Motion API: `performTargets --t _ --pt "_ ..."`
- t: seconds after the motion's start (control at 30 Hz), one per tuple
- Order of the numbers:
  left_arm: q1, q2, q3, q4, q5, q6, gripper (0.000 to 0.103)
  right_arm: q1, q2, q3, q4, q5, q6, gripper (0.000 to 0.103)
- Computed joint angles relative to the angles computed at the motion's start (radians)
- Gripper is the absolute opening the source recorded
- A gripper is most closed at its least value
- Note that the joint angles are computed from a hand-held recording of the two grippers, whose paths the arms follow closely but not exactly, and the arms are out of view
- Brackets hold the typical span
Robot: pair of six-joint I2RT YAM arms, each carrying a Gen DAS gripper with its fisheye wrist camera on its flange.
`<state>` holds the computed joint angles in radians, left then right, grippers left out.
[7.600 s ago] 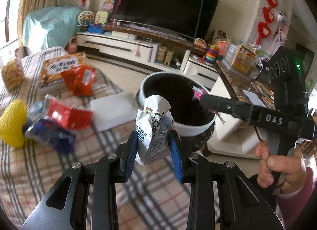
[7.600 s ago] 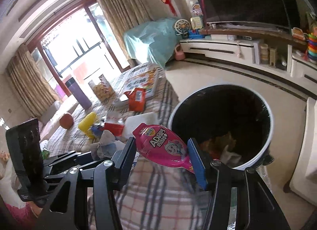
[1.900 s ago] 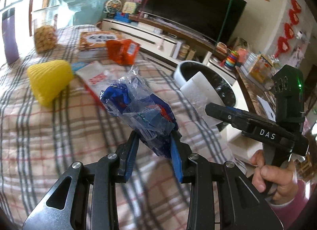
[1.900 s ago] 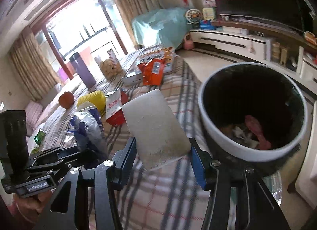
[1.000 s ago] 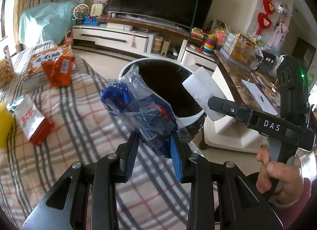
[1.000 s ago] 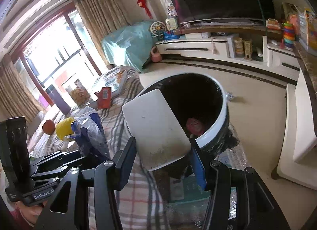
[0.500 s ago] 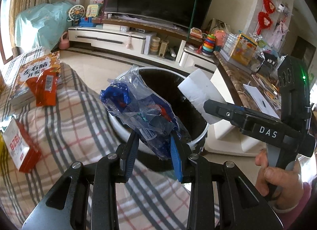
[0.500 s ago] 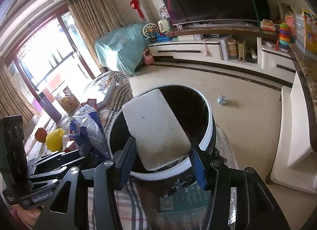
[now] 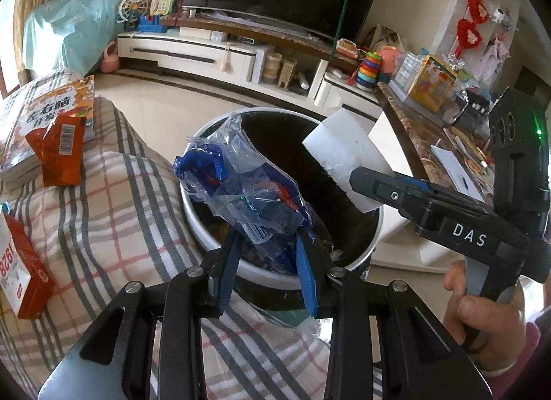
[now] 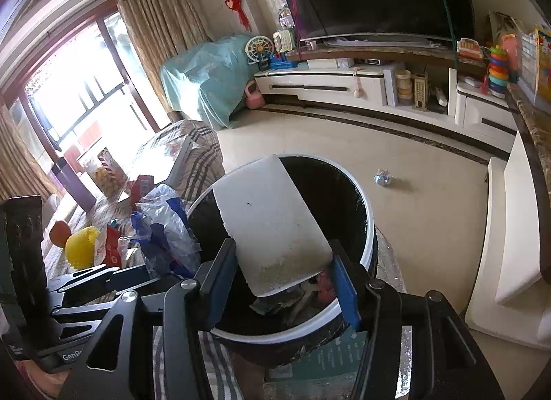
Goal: Collect trash
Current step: 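Open both tools to drop the bag and tissue pack into the bin, then move both tools back toward the yellow net and milk carton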
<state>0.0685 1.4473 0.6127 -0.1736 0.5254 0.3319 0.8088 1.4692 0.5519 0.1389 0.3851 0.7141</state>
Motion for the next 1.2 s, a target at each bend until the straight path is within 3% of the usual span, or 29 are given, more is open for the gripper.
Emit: performTargets --t 0.43,0.5,0.53,0.6,0.67,0.93,1.2 --pt "-0.028 0.052 0.036 -0.013 -0.025 -0.020 0.031 -0.047 0.057 0.034 0.009 -0.039 -0.018 0.056" --pt "-0.032 0.052 0.041 -0.014 -0.030 -0.028 0.037 -0.054 0.063 0.038 0.011 -0.049 -0.019 0.057" --pt "-0.032 0.050 0.041 -0.017 -0.028 -0.029 0.039 -0.056 0.064 0.038 0.015 -0.051 -0.019 0.059" --pt "-0.037 0.029 0.030 -0.011 -0.040 -0.038 0.056 -0.070 0.058 0.029 0.032 -0.079 -0.007 0.068" --pt "-0.030 -0.001 0.004 0.010 -0.048 -0.036 0.062 -0.061 0.050 0.030 0.023 -0.060 -0.004 0.075" --pt "0.062 -0.098 -0.081 0.008 -0.004 0.021 0.067 -0.015 0.015 0.004 0.024 -0.019 0.040 0.087" --pt "0.264 -0.151 -0.156 -0.049 0.085 0.135 0.070 0.069 -0.022 -0.023 0.031 0.033 0.109 0.093"
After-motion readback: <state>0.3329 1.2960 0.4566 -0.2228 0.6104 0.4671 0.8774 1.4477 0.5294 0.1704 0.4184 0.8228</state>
